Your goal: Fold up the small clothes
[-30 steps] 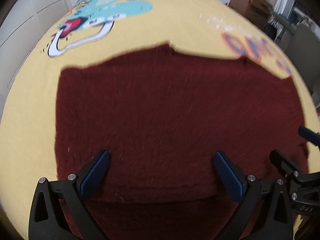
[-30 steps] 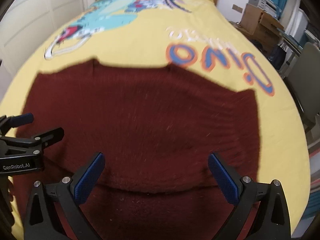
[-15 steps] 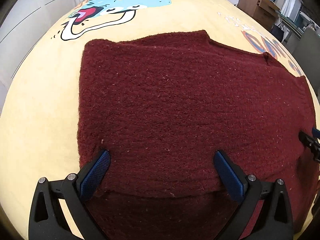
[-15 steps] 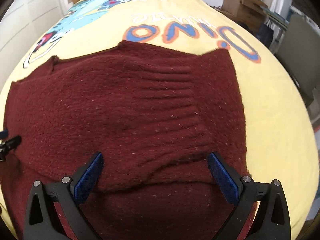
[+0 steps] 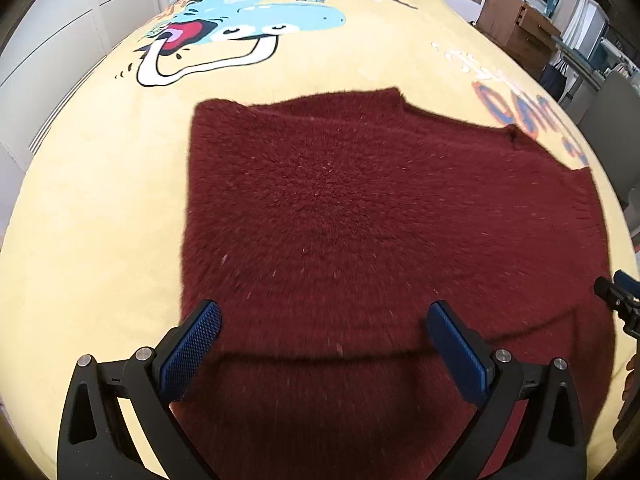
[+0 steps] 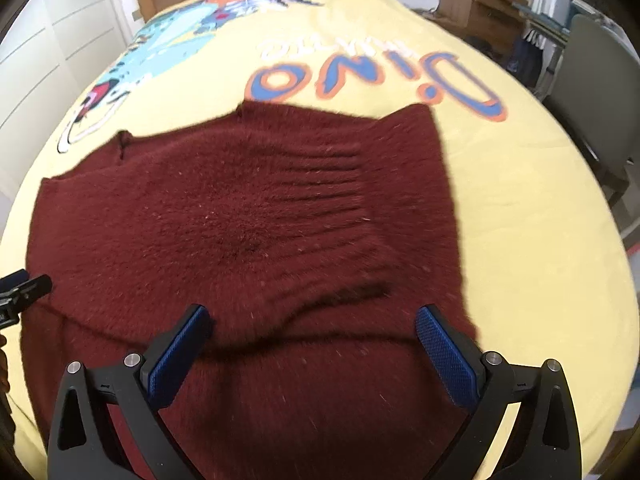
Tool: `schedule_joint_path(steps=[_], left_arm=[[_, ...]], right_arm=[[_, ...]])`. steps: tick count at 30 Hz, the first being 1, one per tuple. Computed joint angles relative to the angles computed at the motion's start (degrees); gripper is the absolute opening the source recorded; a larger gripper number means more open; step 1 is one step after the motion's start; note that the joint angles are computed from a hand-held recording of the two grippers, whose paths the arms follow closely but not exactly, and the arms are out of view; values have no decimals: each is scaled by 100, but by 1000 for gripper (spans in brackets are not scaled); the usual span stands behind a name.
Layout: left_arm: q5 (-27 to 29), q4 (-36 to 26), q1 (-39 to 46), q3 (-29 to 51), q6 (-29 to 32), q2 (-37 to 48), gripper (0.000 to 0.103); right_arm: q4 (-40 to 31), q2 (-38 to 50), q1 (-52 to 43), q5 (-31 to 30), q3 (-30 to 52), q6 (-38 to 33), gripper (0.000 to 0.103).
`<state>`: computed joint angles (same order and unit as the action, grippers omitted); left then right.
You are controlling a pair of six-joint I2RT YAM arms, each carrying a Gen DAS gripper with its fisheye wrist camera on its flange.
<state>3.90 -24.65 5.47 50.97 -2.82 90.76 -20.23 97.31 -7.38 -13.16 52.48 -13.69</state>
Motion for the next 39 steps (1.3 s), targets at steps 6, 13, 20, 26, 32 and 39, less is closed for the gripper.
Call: schedule_joint_path(steps=[6,13,20,26,32,39], left_arm=[[86,-725,162,-454,94,-1094,102],[282,-1729,691,-1453,439,-2290,102],[155,-2227,1180,-2306,837,-2844,102],[191,-2080,795,-2621,570,-2669,101],[213,-1890,160,-2697,218,-2405,82],[764,-2067,96,-2556,323,-2277,25]], right_arm=[[-631,-997,-850,-268,-498,-707,103],[-1509,-1687,-2009,-421,-1099,-1902,103],[-1840,-1657,-2722,-292,-1559,-2654,103],[-1807,-1353,-2917,-14,-1786,-2873,103],[-1855,-1021,-2910,91,-1790,-2944,102],[-2415,-713,-2921,39,-1716,-3037,35]])
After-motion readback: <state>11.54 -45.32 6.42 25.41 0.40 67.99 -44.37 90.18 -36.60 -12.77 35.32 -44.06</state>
